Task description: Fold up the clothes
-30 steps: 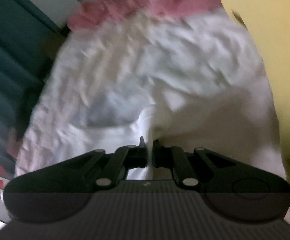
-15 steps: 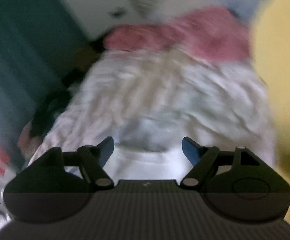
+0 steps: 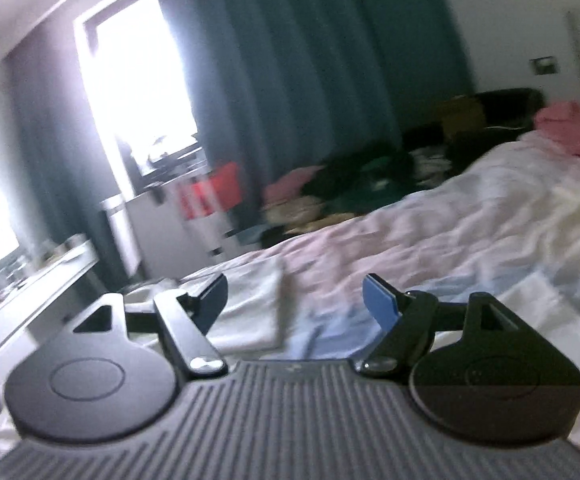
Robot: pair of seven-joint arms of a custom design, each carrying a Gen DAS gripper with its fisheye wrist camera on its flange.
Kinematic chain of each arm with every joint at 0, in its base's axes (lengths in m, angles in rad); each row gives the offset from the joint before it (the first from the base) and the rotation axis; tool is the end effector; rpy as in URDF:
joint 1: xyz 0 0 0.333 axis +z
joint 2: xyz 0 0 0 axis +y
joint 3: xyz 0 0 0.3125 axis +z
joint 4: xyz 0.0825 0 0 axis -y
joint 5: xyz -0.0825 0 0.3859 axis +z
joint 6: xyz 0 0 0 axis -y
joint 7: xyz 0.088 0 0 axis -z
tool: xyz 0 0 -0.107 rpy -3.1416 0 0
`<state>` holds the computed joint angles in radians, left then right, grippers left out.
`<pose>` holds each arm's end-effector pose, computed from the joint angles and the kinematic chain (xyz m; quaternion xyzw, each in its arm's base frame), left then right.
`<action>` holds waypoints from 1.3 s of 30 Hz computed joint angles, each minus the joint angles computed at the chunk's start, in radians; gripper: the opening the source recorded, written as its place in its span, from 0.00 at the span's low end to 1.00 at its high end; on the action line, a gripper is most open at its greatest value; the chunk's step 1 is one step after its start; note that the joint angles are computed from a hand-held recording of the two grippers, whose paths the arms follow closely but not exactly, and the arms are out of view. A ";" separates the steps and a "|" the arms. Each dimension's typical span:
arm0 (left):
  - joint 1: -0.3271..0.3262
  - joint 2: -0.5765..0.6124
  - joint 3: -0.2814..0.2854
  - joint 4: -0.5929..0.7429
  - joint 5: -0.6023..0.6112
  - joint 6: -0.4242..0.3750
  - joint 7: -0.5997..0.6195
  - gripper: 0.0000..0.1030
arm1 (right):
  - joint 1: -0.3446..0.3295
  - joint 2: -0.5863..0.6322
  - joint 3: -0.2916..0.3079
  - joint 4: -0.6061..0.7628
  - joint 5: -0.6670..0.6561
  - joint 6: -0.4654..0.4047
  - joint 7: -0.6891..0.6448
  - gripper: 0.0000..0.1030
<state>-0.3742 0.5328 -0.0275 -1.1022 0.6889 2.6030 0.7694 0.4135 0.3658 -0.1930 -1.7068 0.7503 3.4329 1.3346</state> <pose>0.6952 -0.3020 0.6253 -0.6016 0.6045 -0.3796 0.3587 0.6707 0.0921 0.5278 -0.4520 0.6511 -0.3427 0.5042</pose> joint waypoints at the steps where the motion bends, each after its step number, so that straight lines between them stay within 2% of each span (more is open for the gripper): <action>1: -0.002 0.040 -0.011 0.054 -0.010 -0.006 0.029 0.94 | -0.023 0.001 0.031 0.003 -0.027 -0.007 0.001 0.74; 4: -0.021 0.154 -0.017 0.197 -0.044 0.004 0.099 0.94 | -0.030 0.013 0.053 0.006 -0.065 0.006 -0.001 0.74; 7: -0.037 0.204 0.010 0.229 -0.062 0.043 0.092 0.95 | 0.066 0.055 -0.040 0.042 0.000 0.005 -0.035 0.75; 11: -0.045 0.246 0.035 0.241 -0.082 0.059 0.081 0.95 | 0.137 0.128 -0.111 0.096 0.041 0.004 -0.090 0.75; 14: -0.052 0.243 0.055 0.217 -0.072 0.055 0.074 0.95 | 0.130 0.157 -0.107 0.126 0.041 -0.016 -0.086 0.74; 17: -0.039 0.224 0.049 0.173 -0.083 0.069 0.050 0.96 | 0.192 0.212 -0.200 0.172 0.051 -0.040 -0.066 0.74; 20: -0.033 0.212 0.049 0.145 -0.084 0.078 0.033 0.96 | 0.222 0.269 -0.265 0.224 0.034 -0.097 -0.014 0.74; 24: -0.034 0.198 0.054 0.119 -0.071 0.082 0.010 0.97 | 0.198 0.322 -0.258 0.283 -0.023 -0.155 0.045 0.74; 30: -0.044 0.180 0.074 0.093 -0.033 0.069 -0.043 0.98 | 0.131 0.403 -0.207 0.400 -0.102 -0.207 0.128 0.74; 33: -0.044 0.177 0.074 0.087 -0.018 0.048 -0.064 0.98 | 0.121 0.453 -0.228 0.475 -0.160 -0.252 0.167 0.74; 39: -0.045 0.201 0.070 0.120 0.000 -0.003 -0.073 0.98 | -0.005 0.541 -0.111 0.672 -0.217 -0.385 0.236 0.74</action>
<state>-0.4193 0.7338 0.0421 -0.9824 0.6888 2.6002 0.6959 0.4089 0.9066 -0.3042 -1.0349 0.5334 3.0477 1.5709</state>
